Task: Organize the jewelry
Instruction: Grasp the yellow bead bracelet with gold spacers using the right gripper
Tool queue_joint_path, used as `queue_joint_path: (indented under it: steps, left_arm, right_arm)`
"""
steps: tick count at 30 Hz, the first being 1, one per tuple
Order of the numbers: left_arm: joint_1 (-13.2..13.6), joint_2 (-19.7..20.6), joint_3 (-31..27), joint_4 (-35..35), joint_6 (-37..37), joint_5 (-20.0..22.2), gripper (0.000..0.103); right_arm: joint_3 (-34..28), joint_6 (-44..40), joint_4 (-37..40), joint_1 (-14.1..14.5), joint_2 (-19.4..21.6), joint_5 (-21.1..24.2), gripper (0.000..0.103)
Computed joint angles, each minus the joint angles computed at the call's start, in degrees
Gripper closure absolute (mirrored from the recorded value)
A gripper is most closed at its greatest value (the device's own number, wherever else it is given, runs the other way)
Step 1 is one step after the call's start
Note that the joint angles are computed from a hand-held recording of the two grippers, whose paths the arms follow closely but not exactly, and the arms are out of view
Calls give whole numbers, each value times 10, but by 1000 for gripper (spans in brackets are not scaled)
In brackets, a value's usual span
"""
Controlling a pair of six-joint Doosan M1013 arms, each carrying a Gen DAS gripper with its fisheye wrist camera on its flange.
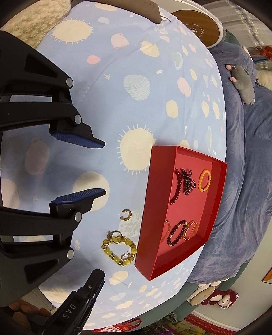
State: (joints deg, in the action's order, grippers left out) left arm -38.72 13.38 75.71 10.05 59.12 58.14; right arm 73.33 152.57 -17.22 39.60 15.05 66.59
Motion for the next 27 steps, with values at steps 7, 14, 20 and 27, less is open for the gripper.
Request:
queue_joint_path:
  steps: [7,14,20,27]
  left_arm:
    - [2,-1,4,-3,-4,2,65]
    - [4,0,3,-10,-2,2,65]
    - [5,1,0,-18,6,0,65]
    - [0,4,-6,-21,16,1,65]
  right_arm:
    - [-14,3,10,-11,17,2,78]
    - [-34,14,3,-18,35,16,68]
    - [-32,-14,-15,-10,38,25,68]
    - [-13,-38,-17,-5,23,27,86]
